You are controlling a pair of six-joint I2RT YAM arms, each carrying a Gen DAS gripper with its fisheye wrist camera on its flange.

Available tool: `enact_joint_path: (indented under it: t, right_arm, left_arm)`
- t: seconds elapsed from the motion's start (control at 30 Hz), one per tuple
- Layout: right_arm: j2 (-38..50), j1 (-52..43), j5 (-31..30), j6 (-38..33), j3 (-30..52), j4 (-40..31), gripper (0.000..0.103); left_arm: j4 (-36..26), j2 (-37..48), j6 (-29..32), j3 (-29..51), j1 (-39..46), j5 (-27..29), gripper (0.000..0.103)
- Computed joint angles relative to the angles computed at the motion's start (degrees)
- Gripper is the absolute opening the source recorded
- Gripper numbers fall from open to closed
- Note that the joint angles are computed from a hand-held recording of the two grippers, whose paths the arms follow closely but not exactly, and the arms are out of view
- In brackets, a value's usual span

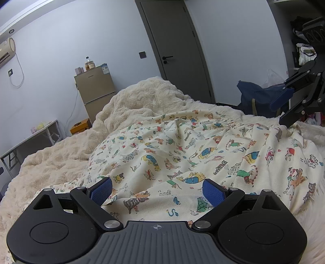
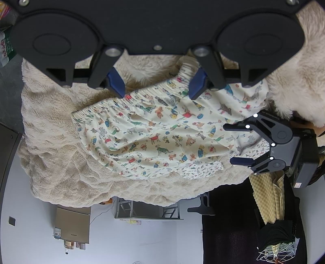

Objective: Fold clothes

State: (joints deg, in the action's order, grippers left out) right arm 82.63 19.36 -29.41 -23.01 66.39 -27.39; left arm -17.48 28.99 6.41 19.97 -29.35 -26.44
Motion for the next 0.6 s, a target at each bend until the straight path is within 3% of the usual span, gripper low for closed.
enact_joint_path:
  t: [0.47,0.53,0.6]
  right_arm:
    - [-0.3,0.1,0.2,-0.2,-0.3,0.0,0.068]
    - [-0.6,-0.2,0.1,-0.8,-0.3,-0.2,0.068]
    - [-0.9,-0.5,0.0,-1.3,-0.3,-0.4,0.068]
  left_arm:
    - [0.1,0.2,-0.2,-0.1,-0.3,-0.2,0.094]
    - [-0.6,-0.1,0.2,0.3,0.2,0.6,0.094]
    - [-4.1,-2.4,2.9,1.9,3.3,4.9,0.094]
